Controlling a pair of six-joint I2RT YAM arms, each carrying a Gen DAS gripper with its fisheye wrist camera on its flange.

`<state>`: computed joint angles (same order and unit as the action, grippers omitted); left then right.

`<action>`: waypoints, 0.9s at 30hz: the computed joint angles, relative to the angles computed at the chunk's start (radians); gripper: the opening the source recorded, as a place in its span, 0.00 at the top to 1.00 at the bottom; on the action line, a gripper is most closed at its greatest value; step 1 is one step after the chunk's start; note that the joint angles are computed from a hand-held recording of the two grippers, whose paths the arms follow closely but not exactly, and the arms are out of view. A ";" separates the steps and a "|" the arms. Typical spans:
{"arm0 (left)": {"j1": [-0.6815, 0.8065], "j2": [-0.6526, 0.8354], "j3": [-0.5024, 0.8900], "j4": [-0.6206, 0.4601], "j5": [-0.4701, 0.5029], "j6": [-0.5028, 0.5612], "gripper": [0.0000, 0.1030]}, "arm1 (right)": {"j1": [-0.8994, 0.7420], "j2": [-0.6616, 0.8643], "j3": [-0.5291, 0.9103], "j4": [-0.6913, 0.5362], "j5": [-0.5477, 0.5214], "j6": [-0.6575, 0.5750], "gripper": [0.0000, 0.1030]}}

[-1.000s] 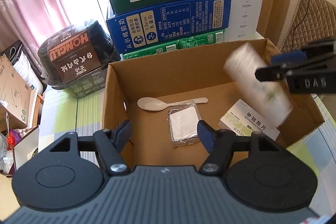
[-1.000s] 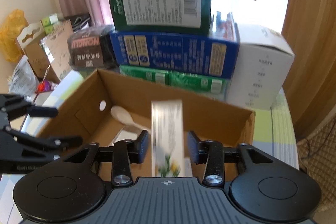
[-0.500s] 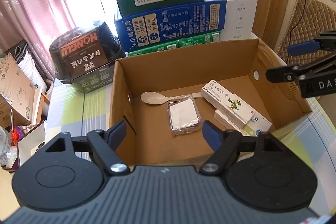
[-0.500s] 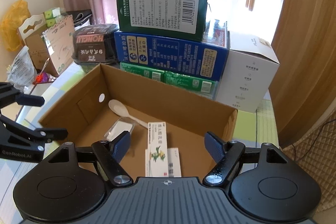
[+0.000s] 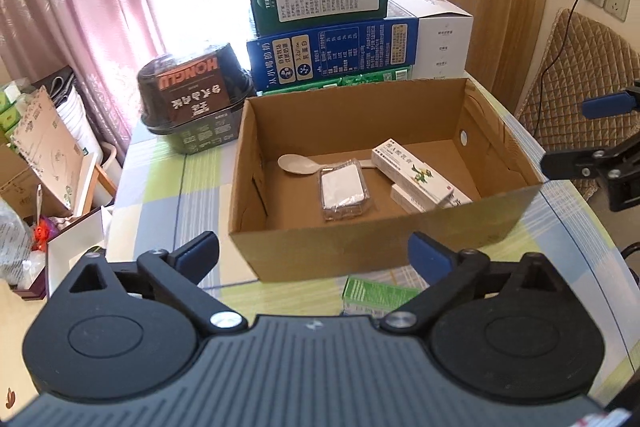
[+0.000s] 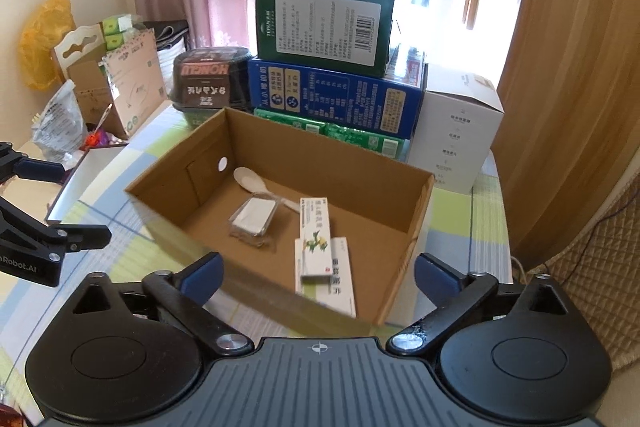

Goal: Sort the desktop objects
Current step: 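Open the left gripper releasing the case while the right releases the cream box, then move both tools back toward the loose items on the table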

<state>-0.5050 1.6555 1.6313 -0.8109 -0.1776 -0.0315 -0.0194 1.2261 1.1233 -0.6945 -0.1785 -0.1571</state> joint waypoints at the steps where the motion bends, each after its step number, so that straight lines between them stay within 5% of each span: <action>1: -0.005 -0.023 -0.018 -0.006 -0.005 -0.007 0.01 | 0.002 -0.024 -0.010 -0.015 -0.002 0.002 0.02; 15: -0.086 -0.340 -0.283 -0.095 -0.087 -0.145 0.01 | 0.021 -0.342 -0.176 -0.218 -0.039 0.037 0.02; 27: -0.178 -0.461 -0.453 -0.127 -0.126 -0.248 0.01 | -0.067 -0.498 -0.287 -0.349 -0.085 -0.040 0.02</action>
<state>-0.6831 1.1945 1.1780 -0.9381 -0.3036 -0.2799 -0.0869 0.7277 0.8364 -1.0439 -0.2630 -0.1967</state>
